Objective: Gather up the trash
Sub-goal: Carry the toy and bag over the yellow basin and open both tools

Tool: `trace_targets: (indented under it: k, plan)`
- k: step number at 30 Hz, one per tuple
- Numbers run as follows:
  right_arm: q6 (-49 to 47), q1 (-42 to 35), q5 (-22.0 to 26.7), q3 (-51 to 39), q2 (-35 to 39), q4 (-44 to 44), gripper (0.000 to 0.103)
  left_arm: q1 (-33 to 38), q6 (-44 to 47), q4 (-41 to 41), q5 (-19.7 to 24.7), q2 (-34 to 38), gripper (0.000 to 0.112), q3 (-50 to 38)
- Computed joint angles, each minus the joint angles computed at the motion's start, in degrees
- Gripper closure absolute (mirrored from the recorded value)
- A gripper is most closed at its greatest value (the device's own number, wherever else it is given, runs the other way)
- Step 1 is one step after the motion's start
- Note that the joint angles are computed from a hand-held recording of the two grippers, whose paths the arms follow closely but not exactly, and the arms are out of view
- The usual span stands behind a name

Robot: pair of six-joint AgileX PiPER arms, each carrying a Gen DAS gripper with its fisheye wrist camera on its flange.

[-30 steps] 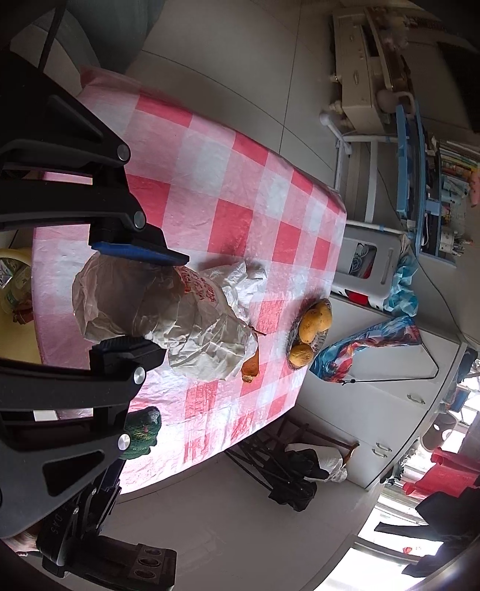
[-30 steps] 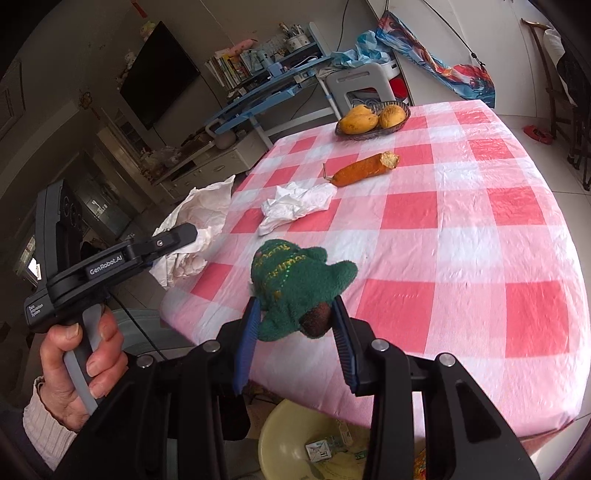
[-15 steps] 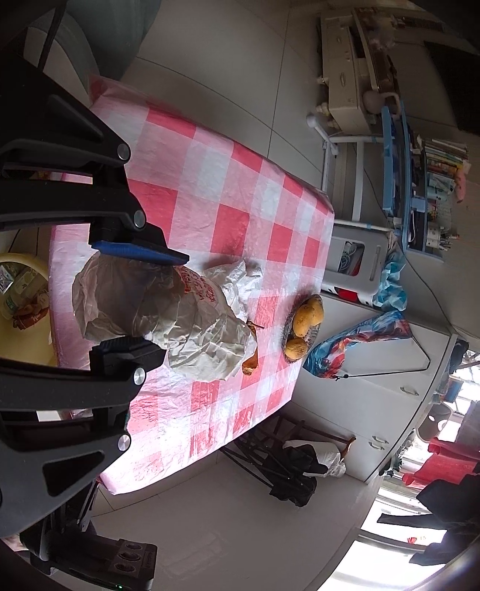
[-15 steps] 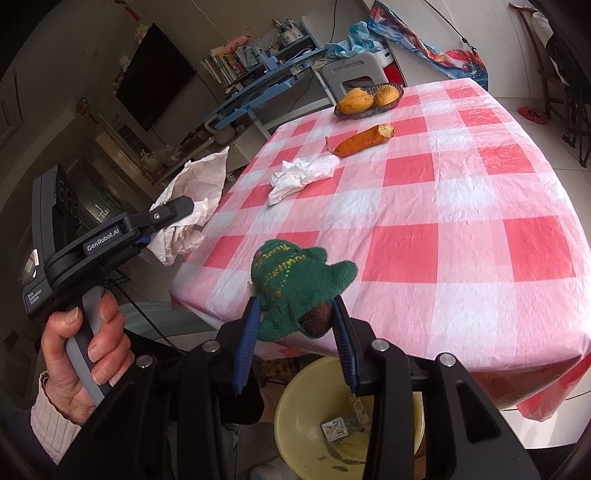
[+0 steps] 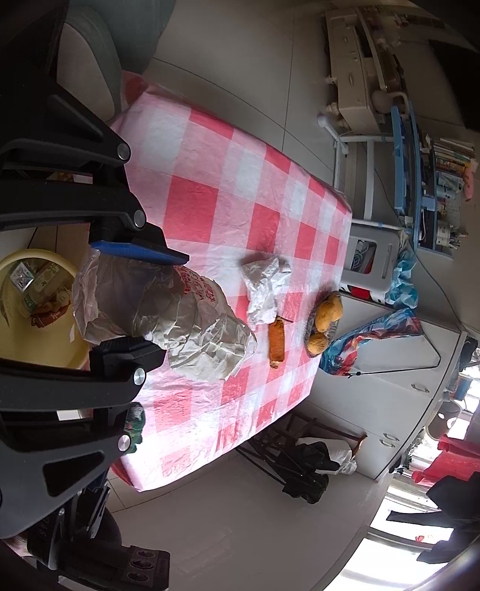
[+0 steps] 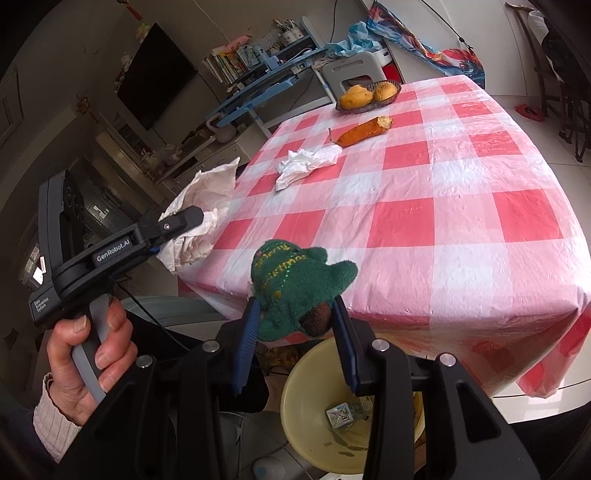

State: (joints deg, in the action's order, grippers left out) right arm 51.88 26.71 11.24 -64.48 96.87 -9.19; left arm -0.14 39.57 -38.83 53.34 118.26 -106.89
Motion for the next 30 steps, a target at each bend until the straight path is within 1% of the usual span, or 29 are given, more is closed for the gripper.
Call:
trace_targets:
  k: [2,3,5,11,13,14,16,17,19,21,23,24,26,28,30]
  plan:
    - [1.27,0.34,0.39,0.19,-0.01,-0.69,0.064,-0.44,0.16,1.50,-0.44,-1.14,0.079,2.59]
    - [2.16,0.64,1.33,-0.14,0.21,-1.50,0.064,-0.62,0.00,2.39,-0.25,-1.44,0.079,3.40]
    - [4.94,1.62,5.35,-1.73,1.09,-4.37,0.064,-0.87,-0.45,4.01,0.63,-1.78,0.079,4.84]
    - [0.46,4.24,19.32,-9.24,7.25,-3.00,0.063,-1.04,-2.08,7.09,5.72,-0.98,0.077,5.61]
    - [-1.46,4.75,22.34,-11.20,9.00,-2.03,0.063,-1.55,-2.41,9.11,7.02,-0.58,0.075,5.49]
    - [-2.47,4.85,23.61,-12.04,9.75,-1.18,0.062,-1.94,-2.76,10.49,7.85,-0.24,0.070,5.28]
    - [-2.23,5.14,25.66,-13.07,10.74,-1.32,0.055,-2.66,-3.13,12.41,9.81,0.76,0.067,4.60]
    - [-0.81,5.38,26.19,-13.09,10.77,-2.62,0.052,-2.91,-3.48,12.96,9.35,0.54,0.066,5.14]
    - [2.34,5.70,25.55,-11.89,9.75,-5.16,0.038,-2.93,-2.91,12.62,7.88,-0.44,0.063,6.44]
    - [6.48,6.12,24.68,-10.06,8.05,-8.66,0.033,-2.71,-2.15,11.77,4.68,-2.31,0.058,8.53]
    - [9.58,6.07,22.41,-7.94,6.47,-10.94,0.029,-2.27,-1.54,10.47,0.48,-4.26,0.049,10.55]
    - [11.53,6.12,21.56,-7.08,5.85,-12.39,0.025,-2.00,-1.52,9.84,-1.58,-5.15,0.046,11.41]
    - [15.23,6.43,20.79,-6.19,5.15,-14.89,0.023,-1.31,-1.49,8.22,-5.92,-6.87,0.035,13.40]
    - [17.55,6.15,19.82,-5.06,4.59,-15.88,0.020,-0.58,-2.04,6.95,-8.91,-7.85,0.031,14.40]
    - [19.15,5.72,19.63,-4.70,4.44,-16.12,0.018,0.09,-3.07,6.21,-9.98,-7.82,0.029,13.96]
